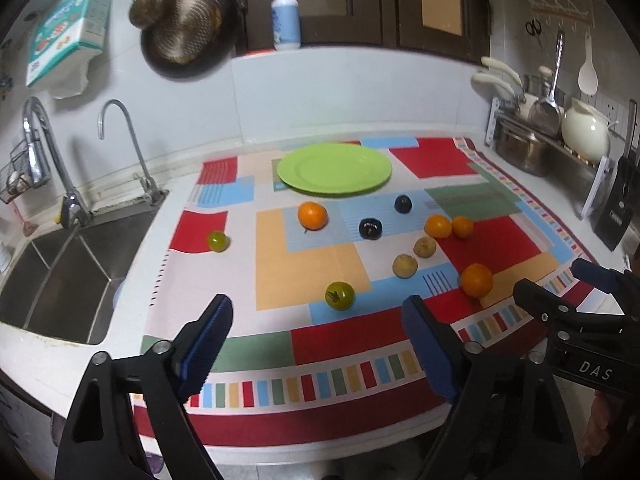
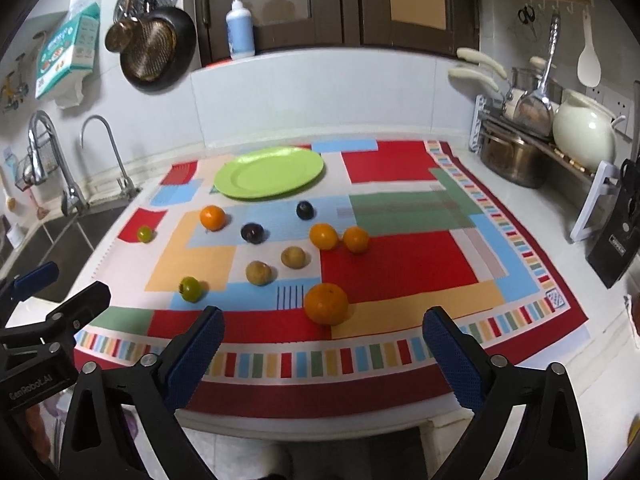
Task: Organize fruits
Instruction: 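Grasp the green lime with the left tool while the right tool grasps the large orange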
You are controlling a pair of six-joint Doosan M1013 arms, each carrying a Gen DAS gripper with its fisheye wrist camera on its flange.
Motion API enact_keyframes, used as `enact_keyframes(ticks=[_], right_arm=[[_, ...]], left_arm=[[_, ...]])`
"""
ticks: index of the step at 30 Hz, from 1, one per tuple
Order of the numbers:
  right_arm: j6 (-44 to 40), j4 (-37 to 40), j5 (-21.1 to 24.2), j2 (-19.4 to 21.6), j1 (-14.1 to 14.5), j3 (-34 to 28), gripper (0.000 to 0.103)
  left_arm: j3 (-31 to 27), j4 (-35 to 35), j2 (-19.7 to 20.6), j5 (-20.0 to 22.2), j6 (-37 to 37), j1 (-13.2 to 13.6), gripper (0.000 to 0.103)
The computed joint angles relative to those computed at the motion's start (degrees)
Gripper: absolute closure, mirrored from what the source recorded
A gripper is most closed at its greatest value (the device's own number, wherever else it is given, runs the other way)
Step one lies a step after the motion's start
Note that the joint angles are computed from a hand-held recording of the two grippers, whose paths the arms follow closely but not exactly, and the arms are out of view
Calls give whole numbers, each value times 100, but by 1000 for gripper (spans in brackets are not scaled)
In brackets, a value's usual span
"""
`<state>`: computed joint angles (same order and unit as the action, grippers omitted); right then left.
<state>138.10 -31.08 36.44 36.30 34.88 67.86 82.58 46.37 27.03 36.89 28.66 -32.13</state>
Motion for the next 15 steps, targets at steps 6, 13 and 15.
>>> enact_keyframes(ticks=[6, 13, 15], right_arm=[[-364, 479, 236, 229, -67, -273, 11], [-736, 1050, 572, 518, -156, -645, 20], [-844, 1202, 666, 599, -180, -755, 22]], left_arm=[[-239, -785, 224, -104, 881, 150, 29], [-557, -1684, 510, -25, 1828, 307, 39], [-630, -1899, 581, -13, 2034, 350, 42]])
